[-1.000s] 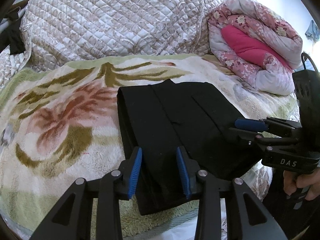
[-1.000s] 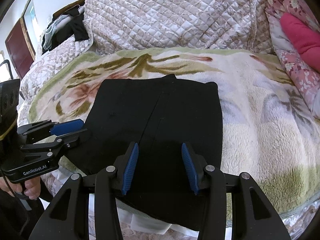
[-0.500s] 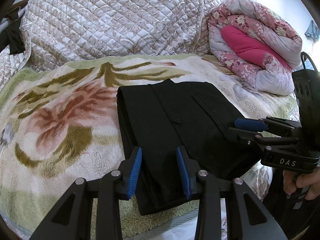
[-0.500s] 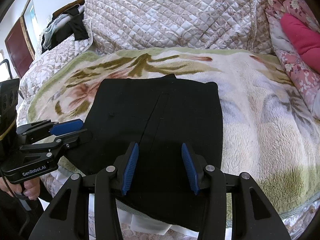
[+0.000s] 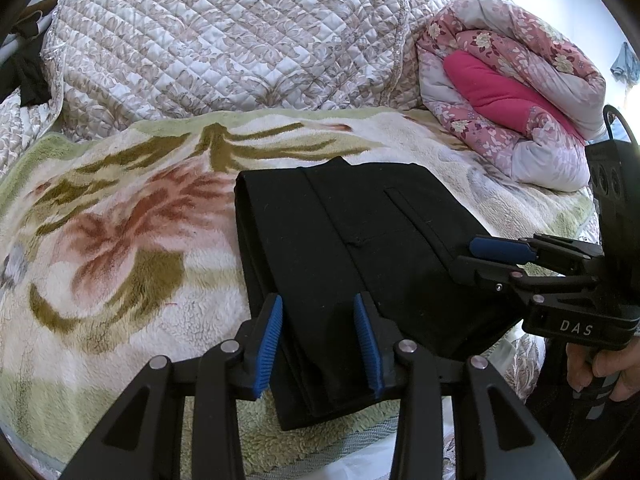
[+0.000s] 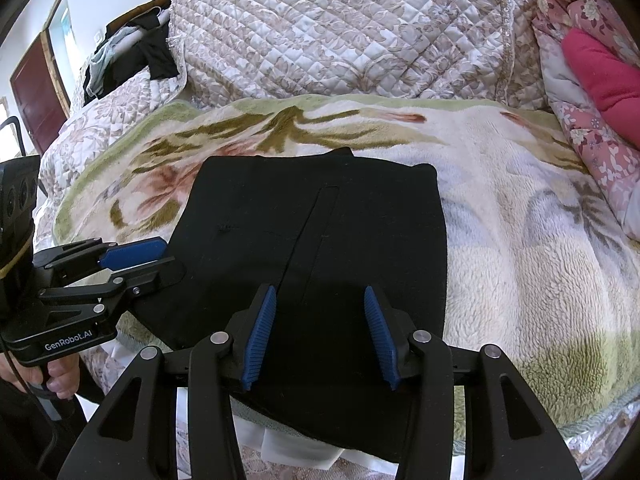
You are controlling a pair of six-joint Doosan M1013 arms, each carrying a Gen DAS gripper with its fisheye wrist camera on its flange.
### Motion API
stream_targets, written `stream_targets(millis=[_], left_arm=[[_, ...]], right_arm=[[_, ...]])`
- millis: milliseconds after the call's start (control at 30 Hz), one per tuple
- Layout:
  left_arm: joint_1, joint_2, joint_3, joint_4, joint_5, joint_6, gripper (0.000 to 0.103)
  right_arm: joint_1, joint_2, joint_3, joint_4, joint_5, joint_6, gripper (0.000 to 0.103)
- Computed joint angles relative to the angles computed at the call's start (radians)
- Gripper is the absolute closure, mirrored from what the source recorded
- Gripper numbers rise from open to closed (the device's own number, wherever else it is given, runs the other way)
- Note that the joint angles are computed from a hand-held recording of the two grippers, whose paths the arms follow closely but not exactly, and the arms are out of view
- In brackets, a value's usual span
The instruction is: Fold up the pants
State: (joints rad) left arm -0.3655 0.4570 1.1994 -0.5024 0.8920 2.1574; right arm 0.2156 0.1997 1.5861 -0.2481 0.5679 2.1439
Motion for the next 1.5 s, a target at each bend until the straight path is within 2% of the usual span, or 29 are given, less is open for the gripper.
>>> stream_targets(millis=[167, 933, 1500], left_arm=[[0.0, -0.001, 0.002, -0.001, 0.001, -0.004, 0.059], [0.001, 0.0, -0.001, -0.001, -0.005, -0.01, 0.059], [0.003, 0.005, -0.01, 0.008, -0.002, -0.033, 0.059]], right_arm=[[-0.003, -0.003, 0.005, -0.018, -0.007, 0.032, 0.056], [-0.01, -0.014, 0.02, -0.076, -0.02, 0.133, 0.056], [-0.012, -0.014, 0.021, -0.07, -0.024, 0.136, 0.056]])
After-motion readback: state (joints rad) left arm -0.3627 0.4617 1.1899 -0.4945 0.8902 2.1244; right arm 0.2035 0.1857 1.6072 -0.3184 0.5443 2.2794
